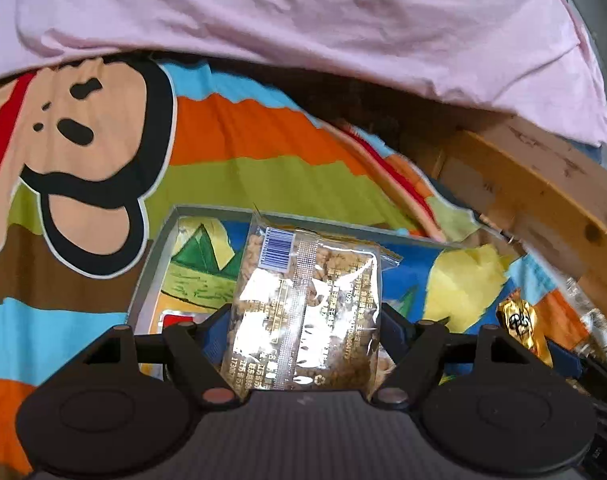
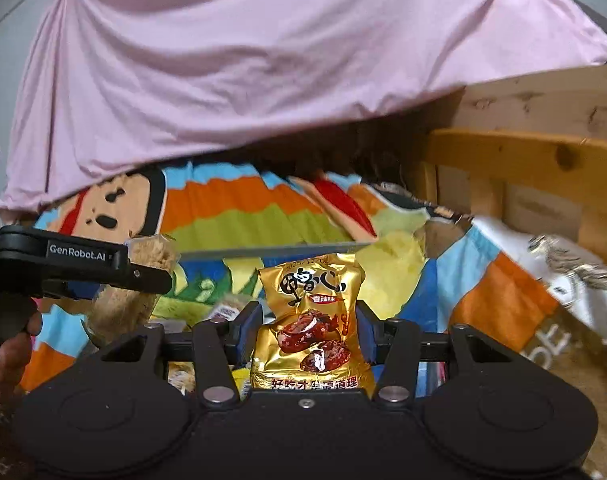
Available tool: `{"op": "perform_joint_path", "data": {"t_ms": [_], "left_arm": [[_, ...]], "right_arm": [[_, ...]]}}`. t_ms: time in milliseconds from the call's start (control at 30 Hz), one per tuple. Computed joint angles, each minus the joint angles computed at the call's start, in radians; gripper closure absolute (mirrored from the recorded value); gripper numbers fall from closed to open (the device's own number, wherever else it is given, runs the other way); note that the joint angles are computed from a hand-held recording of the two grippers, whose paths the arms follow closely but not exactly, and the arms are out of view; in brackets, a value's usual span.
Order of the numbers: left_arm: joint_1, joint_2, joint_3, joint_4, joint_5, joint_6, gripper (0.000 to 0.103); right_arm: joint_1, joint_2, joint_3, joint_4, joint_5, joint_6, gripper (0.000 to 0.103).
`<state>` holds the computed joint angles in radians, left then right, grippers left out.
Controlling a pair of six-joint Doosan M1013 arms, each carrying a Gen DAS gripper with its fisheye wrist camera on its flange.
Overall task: Organize snacks
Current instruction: 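Lower the rice crispy bar and gold duck pack into the tray with both tools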
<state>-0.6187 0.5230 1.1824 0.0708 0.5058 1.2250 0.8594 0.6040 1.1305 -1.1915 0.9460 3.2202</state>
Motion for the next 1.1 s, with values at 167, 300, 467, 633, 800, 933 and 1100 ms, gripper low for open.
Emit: {"op": "perform_joint_path", "data": {"t_ms": [167, 300, 467, 633, 800, 933, 1100], "left_arm": [[0.011, 0.019, -0.002, -0.076, 0.015, 0.048, 0.025], [0.012, 0.026, 0.006, -0.047, -0.008, 0.028, 0.025], [0.018, 0.036, 0.002, -0.092, 0.001, 0.054, 0.025], [0.019, 0.038, 0.005, -0.103, -0.019, 0.064, 0.025], [0.019, 0.040, 0.006, -0.101, -0.031, 0.065, 0.025], [0.017, 0.042, 0.005, -0.087, -0.032, 0.060, 0.025], [0.015, 0.045, 0.002, -0.073, -0.028, 0.046, 0.025]], "right_arm": [[-0.007, 0.024, -0.025, 0.060, 0.020, -0.028, 0.052], [-0.012, 0.037, -0.039, 0.095, 0.032, -0.057, 0.052], [-0.015, 0.043, -0.045, 0.110, 0.036, -0.067, 0.051], [-0.017, 0.048, -0.052, 0.117, 0.039, -0.078, 0.051], [-0.018, 0.051, -0.054, 0.116, 0.047, -0.078, 0.051], [-0.019, 0.050, -0.052, 0.117, 0.048, -0.069, 0.051], [-0.020, 0.049, -0.049, 0.118, 0.046, -0.066, 0.051]]}}
